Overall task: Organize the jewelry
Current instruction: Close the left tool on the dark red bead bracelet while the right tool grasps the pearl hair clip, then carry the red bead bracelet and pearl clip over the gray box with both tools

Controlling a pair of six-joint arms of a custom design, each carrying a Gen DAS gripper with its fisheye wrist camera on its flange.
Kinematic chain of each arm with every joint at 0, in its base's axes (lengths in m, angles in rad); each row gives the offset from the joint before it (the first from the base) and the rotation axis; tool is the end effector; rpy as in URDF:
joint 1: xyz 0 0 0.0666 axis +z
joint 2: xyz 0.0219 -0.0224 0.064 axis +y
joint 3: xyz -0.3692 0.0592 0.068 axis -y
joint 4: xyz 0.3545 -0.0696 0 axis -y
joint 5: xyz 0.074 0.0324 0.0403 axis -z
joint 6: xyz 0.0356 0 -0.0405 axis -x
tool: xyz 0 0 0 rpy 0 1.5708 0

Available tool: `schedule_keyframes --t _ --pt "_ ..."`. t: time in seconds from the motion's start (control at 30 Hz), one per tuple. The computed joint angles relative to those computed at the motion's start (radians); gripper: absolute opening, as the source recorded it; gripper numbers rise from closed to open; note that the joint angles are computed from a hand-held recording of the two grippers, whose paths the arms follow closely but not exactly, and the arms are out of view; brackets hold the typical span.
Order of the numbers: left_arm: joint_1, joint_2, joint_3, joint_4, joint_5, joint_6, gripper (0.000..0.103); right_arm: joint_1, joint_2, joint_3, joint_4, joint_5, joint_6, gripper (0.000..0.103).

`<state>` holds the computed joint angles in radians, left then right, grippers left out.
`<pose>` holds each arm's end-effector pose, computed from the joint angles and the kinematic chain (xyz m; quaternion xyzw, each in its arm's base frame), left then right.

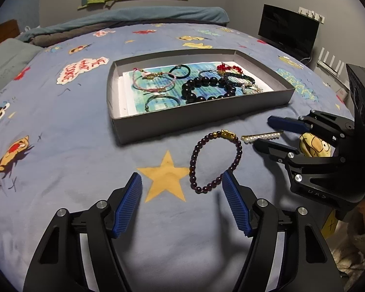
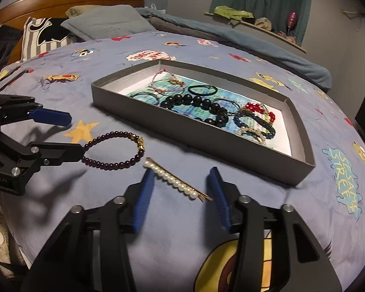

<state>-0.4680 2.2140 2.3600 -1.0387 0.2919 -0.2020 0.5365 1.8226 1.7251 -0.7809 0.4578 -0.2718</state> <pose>0.6343 -0.3325 0.3525 0.3524 0.8653 -0.1796 0.3080 0.5240 0.2928 0.3550 -0.0446 0.9183 -0.0663 0.3878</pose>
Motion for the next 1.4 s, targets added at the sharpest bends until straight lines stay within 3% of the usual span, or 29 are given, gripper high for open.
schedule_keyframes --t 0.13,0.2,0.37,0.5,0.77,1.23,1.4 --pt "-0.005 0.016 0.022 -0.017 0.002 -0.004 0.066 0.006 -0.003 -0.006 -0.004 -0.007 0.035 0.012" --pt "-0.007 0.024 0.033 -0.019 0.002 -0.005 0.062 0.004 -0.012 -0.018 0.002 -0.024 0.022 0.007" --pt "-0.012 0.044 0.058 -0.008 -0.005 -0.004 0.051 -0.002 -0.038 -0.047 0.01 -0.066 -0.037 0.007" --pt "-0.02 0.059 0.078 -0.001 -0.004 -0.024 0.033 -0.008 -0.054 -0.068 0.023 -0.098 -0.085 0.007" --pt "-0.03 0.072 0.078 -0.011 -0.015 -0.082 0.007 -0.01 -0.057 -0.076 0.03 -0.114 -0.122 0.007" --pt "-0.009 -0.024 -0.033 0.082 0.055 -0.064 0.006 -0.005 -0.1 -0.106 0.072 -0.089 -0.139 0.007" --pt "0.002 -0.033 0.0 0.105 0.089 -0.069 0.006 -0.013 -0.115 -0.088 0.083 -0.063 -0.109 0.007"
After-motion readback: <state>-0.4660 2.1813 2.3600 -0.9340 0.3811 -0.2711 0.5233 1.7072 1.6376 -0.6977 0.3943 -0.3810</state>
